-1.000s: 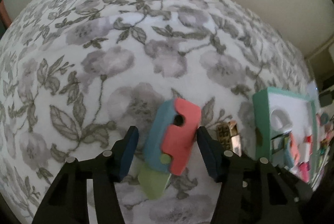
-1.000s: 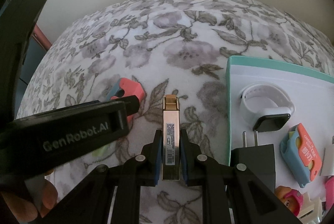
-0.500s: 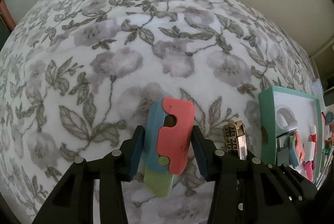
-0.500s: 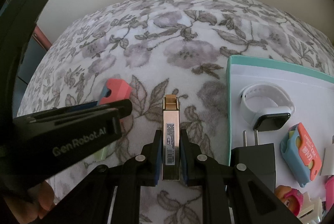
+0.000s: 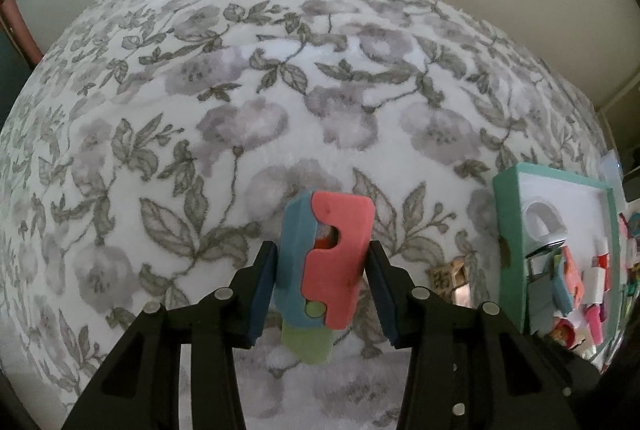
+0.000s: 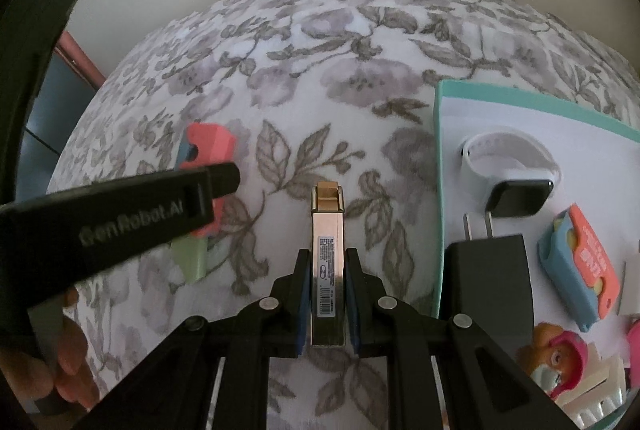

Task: Organize rigid objects
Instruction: 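Carry the knife toy into the tray and open the left tool while the right tool carries the harmonica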

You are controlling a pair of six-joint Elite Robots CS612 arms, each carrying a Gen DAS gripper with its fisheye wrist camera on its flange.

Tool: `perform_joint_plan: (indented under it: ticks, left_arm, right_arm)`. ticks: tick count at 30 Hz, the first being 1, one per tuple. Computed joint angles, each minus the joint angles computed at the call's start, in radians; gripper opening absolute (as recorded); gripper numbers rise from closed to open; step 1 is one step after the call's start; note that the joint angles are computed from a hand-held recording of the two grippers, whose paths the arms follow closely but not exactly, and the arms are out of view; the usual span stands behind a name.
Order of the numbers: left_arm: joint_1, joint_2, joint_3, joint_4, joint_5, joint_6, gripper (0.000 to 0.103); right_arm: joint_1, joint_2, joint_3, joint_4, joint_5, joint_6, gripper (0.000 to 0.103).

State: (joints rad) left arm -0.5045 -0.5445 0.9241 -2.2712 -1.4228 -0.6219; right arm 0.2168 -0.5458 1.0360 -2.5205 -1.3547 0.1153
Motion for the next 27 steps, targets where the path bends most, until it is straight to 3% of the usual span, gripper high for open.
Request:
perform_joint_plan:
  ticks: [5,13,22,27]
  left_arm:
    - [-0.012,-0.014,0.008,-0.023,0.046,0.001,0.045]
    - [-0.018,-0.033,0.024,-0.062,0.050,-0.021,0.043]
    - [-0.027,-0.062,0.065,-0.129,0.046,-0.050,0.042]
    - [-0.037,-0.074,0.078,-0.149,0.062,-0.047,0.042]
  right_arm:
    - [-0.004,-0.023,0.039,0.003,0.025,-0.002,0.016]
    - [-0.023,-0.062,0.114,-0.014,0.094,0.023,0.016]
    - [-0.061,-0.112,0.216,-0.117,0.237,0.109,0.016]
    - [-0.072,-0.136,0.252,-0.168,0.265,0.127,0.016]
